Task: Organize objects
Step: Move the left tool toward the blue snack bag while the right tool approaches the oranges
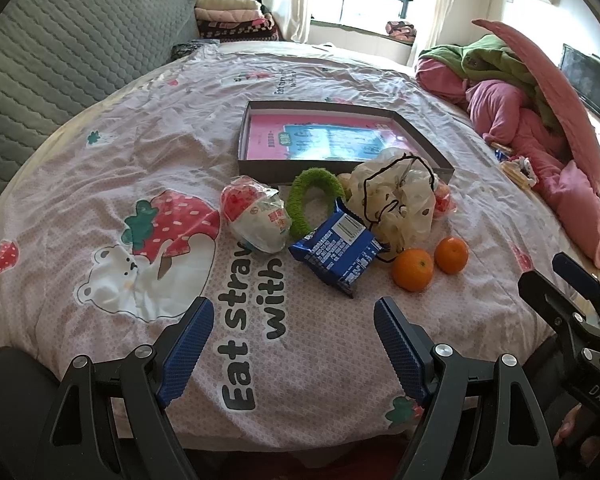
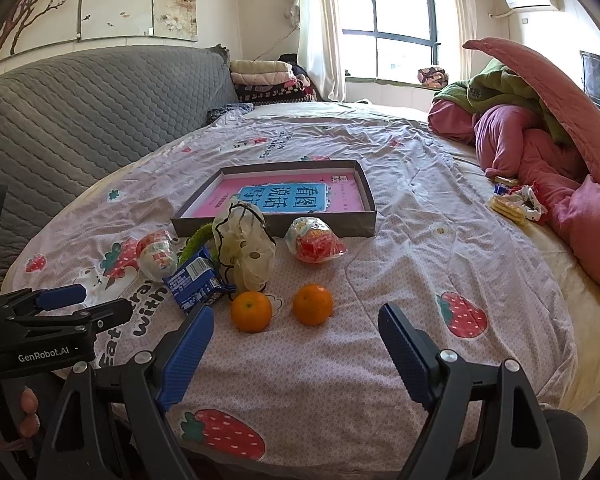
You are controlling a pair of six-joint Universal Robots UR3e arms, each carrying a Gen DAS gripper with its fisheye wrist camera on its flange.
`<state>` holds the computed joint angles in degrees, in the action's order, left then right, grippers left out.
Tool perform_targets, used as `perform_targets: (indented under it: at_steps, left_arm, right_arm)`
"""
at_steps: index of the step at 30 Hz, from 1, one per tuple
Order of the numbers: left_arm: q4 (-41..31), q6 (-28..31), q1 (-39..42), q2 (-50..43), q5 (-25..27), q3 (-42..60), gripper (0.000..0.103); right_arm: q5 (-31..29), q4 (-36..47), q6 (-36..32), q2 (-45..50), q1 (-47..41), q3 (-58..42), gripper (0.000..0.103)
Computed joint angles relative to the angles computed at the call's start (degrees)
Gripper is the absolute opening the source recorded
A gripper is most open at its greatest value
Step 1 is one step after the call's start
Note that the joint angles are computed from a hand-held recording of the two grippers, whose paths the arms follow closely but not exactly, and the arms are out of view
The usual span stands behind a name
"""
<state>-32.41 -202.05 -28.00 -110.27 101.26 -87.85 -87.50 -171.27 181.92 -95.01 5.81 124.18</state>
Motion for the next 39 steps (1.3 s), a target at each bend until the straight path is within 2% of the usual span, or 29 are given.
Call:
perform_targets:
  at_steps: [17,39]
  left_arm:
    - [1.02,1.48,0.17,-0.07,-2.53,-1.01,0.083]
    - [1.30,4.37,2.19,-1.77,-9.64,-3.07,0.083]
  right_arm:
    - [-1.81,-1.18,-0.63,0.38,1.09,0.41,0.084]
    - [2.83,-1.78,-1.85,1.61,-3.16,3.30,0.084]
